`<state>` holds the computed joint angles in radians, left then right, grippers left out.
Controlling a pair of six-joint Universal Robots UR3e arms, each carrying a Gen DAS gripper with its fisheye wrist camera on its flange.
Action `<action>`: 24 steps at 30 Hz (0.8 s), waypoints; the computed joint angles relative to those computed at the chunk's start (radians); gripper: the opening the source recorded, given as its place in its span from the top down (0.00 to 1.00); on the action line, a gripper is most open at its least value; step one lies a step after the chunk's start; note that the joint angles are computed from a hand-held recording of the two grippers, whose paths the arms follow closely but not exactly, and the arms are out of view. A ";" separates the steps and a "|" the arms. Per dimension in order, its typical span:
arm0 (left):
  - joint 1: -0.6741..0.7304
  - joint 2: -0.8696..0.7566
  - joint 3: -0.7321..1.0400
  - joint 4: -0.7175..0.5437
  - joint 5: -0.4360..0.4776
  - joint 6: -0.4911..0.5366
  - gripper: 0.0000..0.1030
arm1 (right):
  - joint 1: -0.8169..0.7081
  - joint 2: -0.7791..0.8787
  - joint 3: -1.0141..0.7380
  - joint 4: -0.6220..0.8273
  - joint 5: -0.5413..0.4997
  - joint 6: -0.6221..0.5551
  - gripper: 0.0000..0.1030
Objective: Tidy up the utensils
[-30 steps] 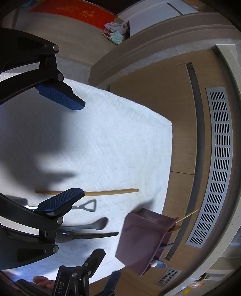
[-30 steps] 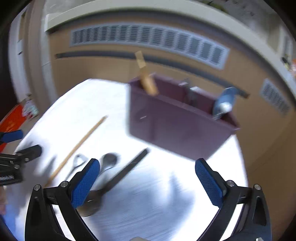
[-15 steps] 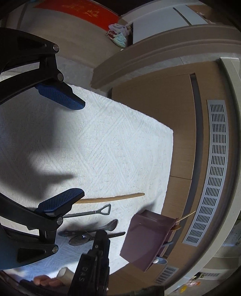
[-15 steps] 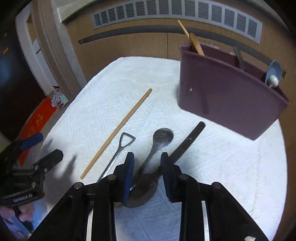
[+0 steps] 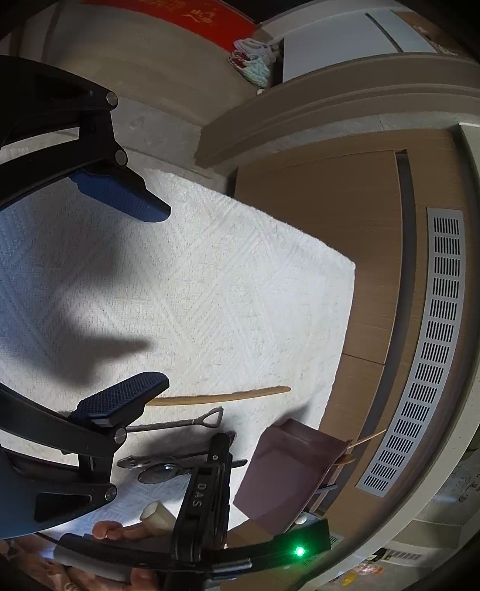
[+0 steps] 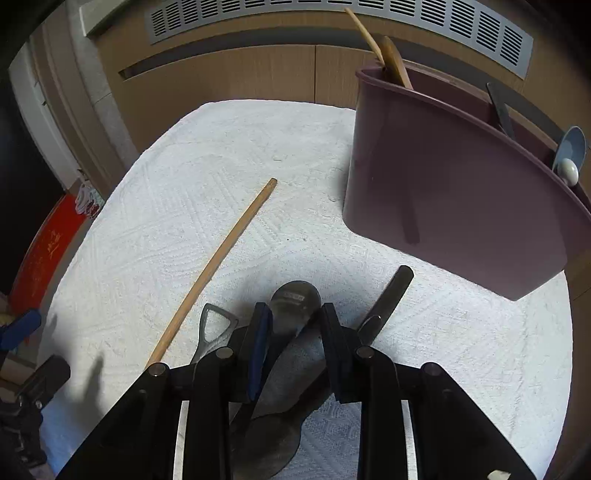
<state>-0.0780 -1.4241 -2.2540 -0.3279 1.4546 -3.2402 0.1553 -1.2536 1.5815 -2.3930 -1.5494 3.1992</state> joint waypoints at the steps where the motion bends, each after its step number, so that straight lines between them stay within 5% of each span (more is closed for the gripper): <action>1: -0.001 -0.009 0.015 -0.013 -0.014 0.005 0.21 | -0.012 -0.026 0.026 -0.003 0.016 -0.006 0.76; 6: -0.049 -0.111 0.158 -0.086 -0.049 0.057 0.39 | -0.106 -0.226 0.193 -0.038 0.101 -0.049 0.76; 8: -0.073 -0.193 0.283 -0.169 -0.086 0.099 0.52 | -0.155 -0.319 0.255 -0.025 0.145 -0.075 0.90; 11: -0.111 -0.339 0.504 -0.306 -0.106 0.145 0.68 | -0.223 -0.434 0.337 -0.023 0.195 -0.111 0.89; 18: -0.188 -0.667 1.036 -0.642 -0.021 0.150 0.72 | -0.329 -0.559 0.447 -0.012 0.261 -0.192 0.89; 24: -0.241 -0.833 1.311 -0.798 0.063 0.120 0.76 | -0.413 -0.623 0.541 -0.011 0.300 -0.242 0.75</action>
